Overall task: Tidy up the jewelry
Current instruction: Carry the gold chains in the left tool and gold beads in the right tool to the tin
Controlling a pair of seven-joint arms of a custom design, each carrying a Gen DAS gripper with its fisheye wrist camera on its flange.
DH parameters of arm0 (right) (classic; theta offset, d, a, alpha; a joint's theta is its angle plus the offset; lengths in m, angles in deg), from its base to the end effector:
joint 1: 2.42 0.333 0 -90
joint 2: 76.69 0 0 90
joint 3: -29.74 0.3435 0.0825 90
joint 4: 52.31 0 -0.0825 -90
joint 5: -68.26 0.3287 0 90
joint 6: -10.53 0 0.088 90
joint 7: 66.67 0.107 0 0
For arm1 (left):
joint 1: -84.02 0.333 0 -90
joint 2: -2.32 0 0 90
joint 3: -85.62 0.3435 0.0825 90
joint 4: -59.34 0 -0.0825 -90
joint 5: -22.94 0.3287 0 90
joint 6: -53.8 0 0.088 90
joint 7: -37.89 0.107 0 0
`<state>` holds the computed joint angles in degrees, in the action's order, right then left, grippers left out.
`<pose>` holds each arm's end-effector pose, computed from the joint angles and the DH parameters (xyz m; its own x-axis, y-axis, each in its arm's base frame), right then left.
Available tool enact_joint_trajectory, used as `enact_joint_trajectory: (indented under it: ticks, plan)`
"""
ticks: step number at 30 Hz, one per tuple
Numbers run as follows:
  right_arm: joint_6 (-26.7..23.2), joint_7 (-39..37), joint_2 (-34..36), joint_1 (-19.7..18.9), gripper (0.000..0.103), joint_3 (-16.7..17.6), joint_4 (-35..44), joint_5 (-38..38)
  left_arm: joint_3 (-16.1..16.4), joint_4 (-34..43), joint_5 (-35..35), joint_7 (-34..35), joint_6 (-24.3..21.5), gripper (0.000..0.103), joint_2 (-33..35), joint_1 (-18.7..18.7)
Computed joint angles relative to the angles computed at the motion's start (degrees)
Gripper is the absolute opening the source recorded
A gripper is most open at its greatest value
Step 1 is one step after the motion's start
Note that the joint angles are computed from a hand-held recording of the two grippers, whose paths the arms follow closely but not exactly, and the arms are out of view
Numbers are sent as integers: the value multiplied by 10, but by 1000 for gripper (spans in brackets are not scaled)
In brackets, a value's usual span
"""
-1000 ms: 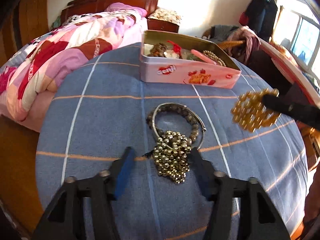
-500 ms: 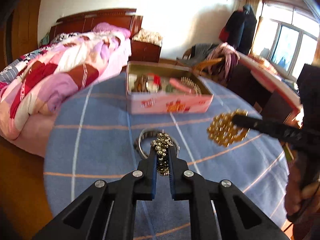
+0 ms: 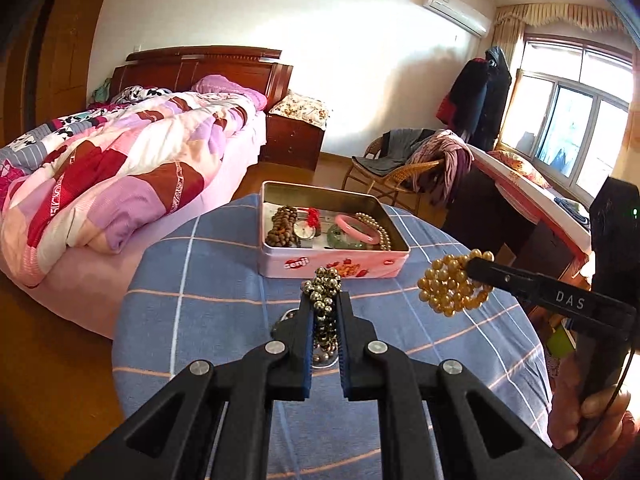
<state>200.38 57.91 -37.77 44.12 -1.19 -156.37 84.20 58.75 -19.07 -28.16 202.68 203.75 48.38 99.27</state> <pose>0.6354 0.2358 0.3813 -0.1846 -0.9223 -0.3395 -0.5560 0.3829 -0.7377 0.7422 -0.0245 0.3629 -0.6337 -0.7345 0.2428 -0.5609 0.2201 -0.7981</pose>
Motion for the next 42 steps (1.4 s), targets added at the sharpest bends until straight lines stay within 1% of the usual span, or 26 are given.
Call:
enact_joint_trajectory:
  ticks: [4,8,10,12,16,18,25,32,42]
  plan:
    - [-13,6,9,8,14,-15,7,0,4,9,8,-9,-7,9,6,-5]
    - [-19,15,10,-5,14,-5,15,-12,14,24,29,-34,0,9,15,-19]
    - [-23,22,13,3,14,-18,17,-18,12,32,37,-43,-1,9,20,-20]
    - [-43,32,23,18,14,-42,29,-25,7,35,41,-46,-2,9,22,-17]
    - [-54,57,27,22,14,-56,41,-53,8,48,55,-59,-6,9,30,-20]
    - [-64,70,33,30,14,-72,48,-67,8,54,62,-66,-9,9,34,-21]
    - [-95,113,41,35,14,-93,68,-120,12,82,89,-95,-21,9,51,-30]
    - [-110,145,43,9,14,-78,91,-170,14,109,114,-121,-28,9,66,-40]
    - [-129,188,46,-36,14,-42,128,-238,15,145,143,-154,-37,9,88,-52]
